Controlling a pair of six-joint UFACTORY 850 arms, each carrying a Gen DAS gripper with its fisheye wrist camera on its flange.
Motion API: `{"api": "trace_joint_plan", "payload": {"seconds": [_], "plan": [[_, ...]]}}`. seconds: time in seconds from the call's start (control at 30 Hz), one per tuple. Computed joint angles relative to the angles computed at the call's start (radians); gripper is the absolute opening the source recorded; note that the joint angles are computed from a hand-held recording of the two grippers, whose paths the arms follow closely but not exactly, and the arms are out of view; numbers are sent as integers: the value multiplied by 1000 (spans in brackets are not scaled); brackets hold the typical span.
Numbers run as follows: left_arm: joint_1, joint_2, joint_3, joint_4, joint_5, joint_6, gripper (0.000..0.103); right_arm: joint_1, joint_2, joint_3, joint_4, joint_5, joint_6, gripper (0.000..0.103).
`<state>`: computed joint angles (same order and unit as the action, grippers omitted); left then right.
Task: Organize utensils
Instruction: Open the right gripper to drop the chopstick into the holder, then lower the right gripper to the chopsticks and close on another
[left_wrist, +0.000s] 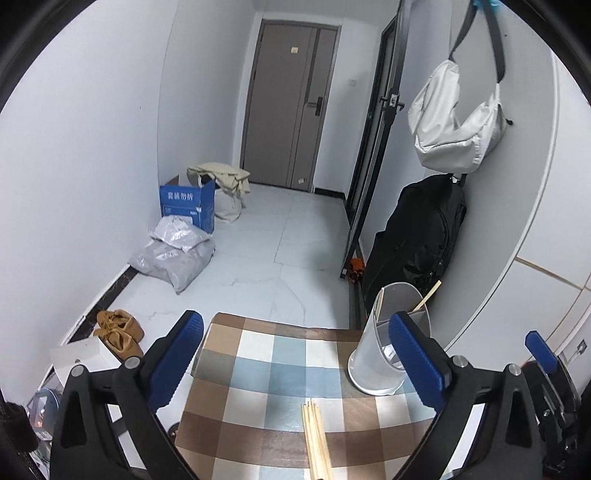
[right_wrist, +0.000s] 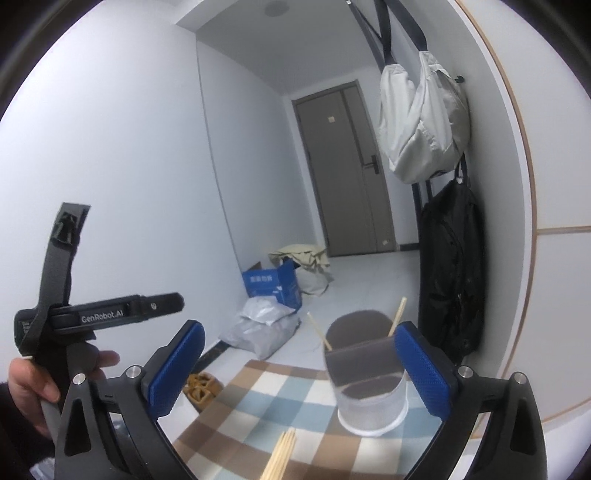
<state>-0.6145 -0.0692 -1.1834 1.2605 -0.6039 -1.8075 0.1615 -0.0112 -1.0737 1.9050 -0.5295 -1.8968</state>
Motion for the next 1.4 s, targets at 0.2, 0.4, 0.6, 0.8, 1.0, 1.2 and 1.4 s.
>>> {"api": "trace_joint_plan", "payload": {"seconds": [0.2,0.4,0.6,0.8,1.0,1.2,1.4], "plan": [[-41,14,71,145,-91,-131,100,25,39,88,75,38,-86,103],[-50,19,133,220,-88,-197,100,38,39,147,98,68,-102,103],[-46,7,182,299,-64,-282,100,50,7,145,-16,120,12,94],[-6,0,218,313,5,-338,100,69,-66,84,-375,171,353,74],[66,-4,236,249,88,-304,100,104,-182,-42,-894,145,837,53],[107,1,240,220,116,-303,100,175,-335,-206,-1334,45,1204,33],[137,13,248,194,162,-306,100,221,-449,-325,-1507,-27,1334,22]]}}
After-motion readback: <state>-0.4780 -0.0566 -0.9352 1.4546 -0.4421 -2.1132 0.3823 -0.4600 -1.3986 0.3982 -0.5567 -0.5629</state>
